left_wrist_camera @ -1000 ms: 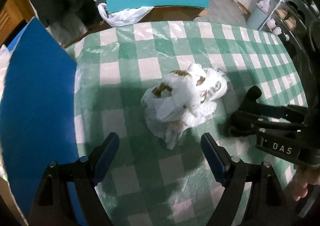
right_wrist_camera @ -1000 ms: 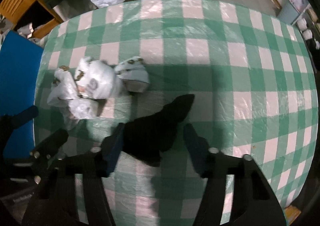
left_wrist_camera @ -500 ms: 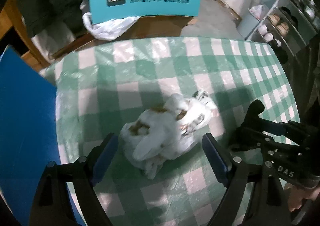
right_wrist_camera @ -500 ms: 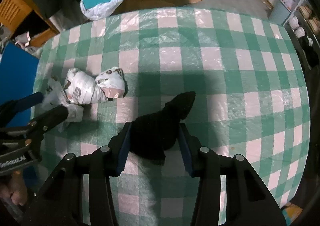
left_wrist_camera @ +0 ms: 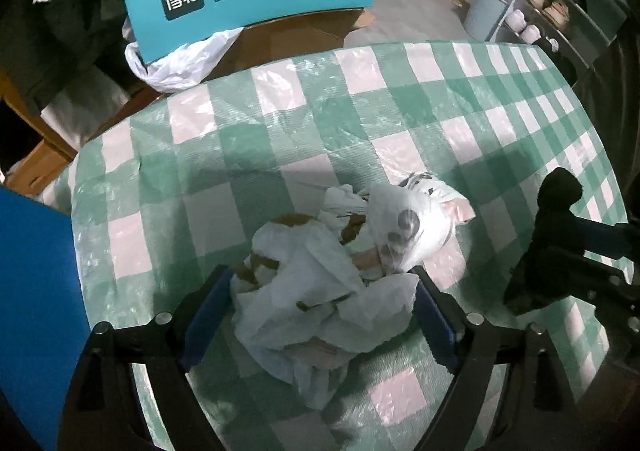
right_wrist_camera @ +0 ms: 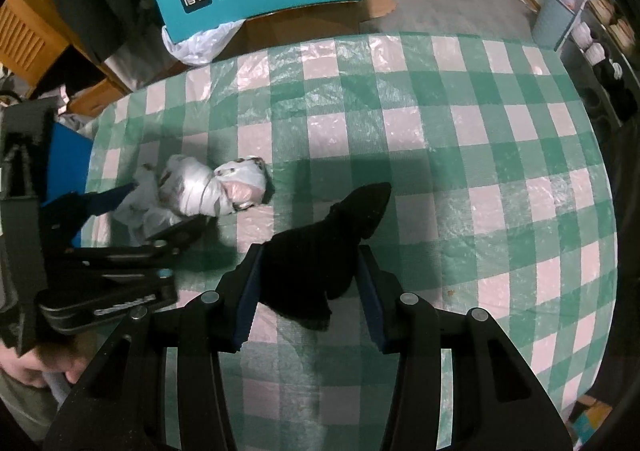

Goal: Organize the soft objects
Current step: 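Close the left gripper on the white socks beside the black sock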

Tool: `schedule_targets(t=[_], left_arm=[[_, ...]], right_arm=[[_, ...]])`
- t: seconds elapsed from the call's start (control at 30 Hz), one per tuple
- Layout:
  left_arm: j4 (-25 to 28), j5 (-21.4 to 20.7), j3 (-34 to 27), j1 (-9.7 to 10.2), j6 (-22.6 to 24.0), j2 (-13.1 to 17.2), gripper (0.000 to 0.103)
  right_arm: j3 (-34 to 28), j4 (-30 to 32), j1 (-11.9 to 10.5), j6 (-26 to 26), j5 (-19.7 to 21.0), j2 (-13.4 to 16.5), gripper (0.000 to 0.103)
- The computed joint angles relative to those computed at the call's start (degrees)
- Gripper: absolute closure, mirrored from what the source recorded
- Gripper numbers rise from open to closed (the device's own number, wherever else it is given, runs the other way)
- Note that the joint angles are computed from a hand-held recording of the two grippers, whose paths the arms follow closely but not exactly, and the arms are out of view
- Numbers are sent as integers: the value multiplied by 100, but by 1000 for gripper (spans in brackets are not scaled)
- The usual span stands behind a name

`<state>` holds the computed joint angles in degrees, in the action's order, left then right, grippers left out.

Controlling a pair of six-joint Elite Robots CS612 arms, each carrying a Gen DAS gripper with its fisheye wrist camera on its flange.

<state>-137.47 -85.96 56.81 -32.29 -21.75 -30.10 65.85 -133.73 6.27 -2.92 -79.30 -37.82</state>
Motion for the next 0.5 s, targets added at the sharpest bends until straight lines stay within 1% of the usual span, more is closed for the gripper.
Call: schedule_targets(t=[0.1,0.17,0.2,0.27,0.3,0.37,0.5], left_arm=[[-64,123,21,-31,93,0,30],[-119,177,52,-40,133,-11,41],[-159,220,83,-47,131,-24,44],[-232,247,137,-49,107,-48,59],[-250,248,158,-47,91,-57,61],[-327,175,231,-26,-18,-94,73],[-462,105,387,4,-268,-177,79]], right_arm=[[13,-1,0,17,-1,-6,58],[9,8,0,27,-6,-5,58],[17,4,-2,33,-11,-10,58],[15,-3,-1,43,-12,-11,58],[10,-8,3,43,-10,-9,58],[15,-38,8,35,-4,-14,58],[50,-121,16,4,13,-48,58]])
